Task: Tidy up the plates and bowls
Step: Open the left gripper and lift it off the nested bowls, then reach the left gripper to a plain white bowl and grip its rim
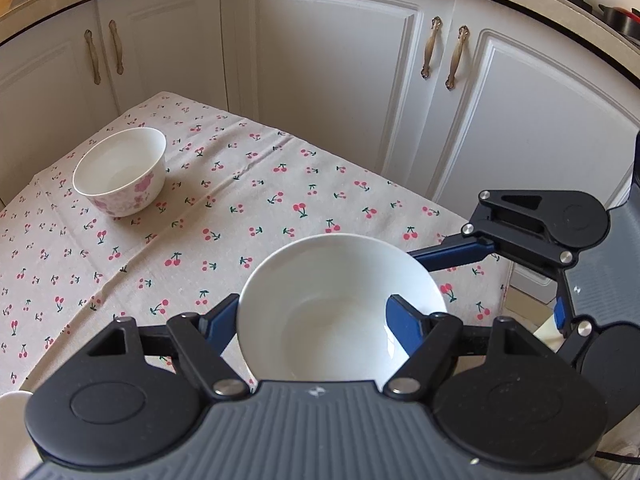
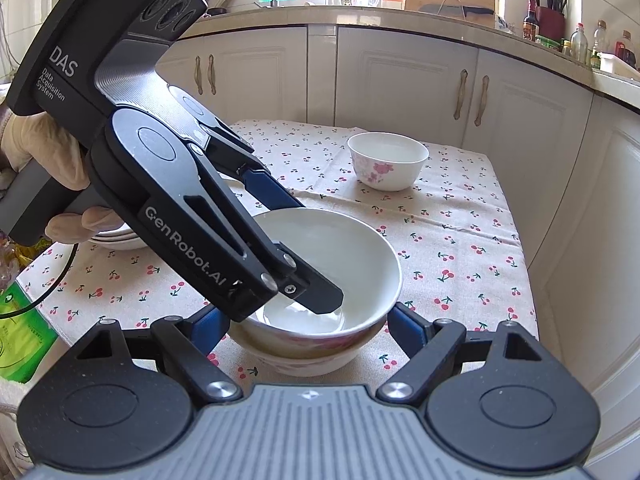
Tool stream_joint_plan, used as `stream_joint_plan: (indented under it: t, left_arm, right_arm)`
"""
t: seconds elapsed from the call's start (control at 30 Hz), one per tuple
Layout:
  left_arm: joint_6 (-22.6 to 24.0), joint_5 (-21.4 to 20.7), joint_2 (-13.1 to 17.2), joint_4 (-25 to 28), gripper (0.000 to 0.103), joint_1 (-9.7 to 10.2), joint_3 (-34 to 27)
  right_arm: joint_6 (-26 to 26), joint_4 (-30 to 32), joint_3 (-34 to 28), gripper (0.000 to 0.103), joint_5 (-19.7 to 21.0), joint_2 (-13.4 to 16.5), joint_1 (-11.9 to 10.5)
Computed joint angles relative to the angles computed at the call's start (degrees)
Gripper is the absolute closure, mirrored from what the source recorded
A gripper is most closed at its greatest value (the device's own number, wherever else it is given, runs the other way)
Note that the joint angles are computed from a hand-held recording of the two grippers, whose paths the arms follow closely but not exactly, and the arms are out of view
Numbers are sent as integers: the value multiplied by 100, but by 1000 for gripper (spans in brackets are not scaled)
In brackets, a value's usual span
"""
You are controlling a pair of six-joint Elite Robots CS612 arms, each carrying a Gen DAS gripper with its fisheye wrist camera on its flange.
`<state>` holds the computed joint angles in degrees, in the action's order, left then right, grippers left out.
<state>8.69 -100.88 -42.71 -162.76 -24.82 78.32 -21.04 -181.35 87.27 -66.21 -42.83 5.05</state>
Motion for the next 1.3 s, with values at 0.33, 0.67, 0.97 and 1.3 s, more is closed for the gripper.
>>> stream_joint_plan:
  t: [0.33, 0.67, 0.97, 1.3]
  left_arm:
    - [-73, -3, -74, -142, 24, 65, 141]
    - [-301, 221, -169, -323, 24, 161, 286]
    - [-308, 195, -155, -292, 24, 186, 297]
    - [-259, 316, -36, -381, 17, 229, 40]
  right_arm:
    - [154, -398, 49, 0, 168, 4, -46]
    - [560, -486, -51, 0, -70, 43, -31]
    - [359, -304, -61, 0, -245, 43, 20]
    - [-55, -83, -372, 0, -212, 107, -52]
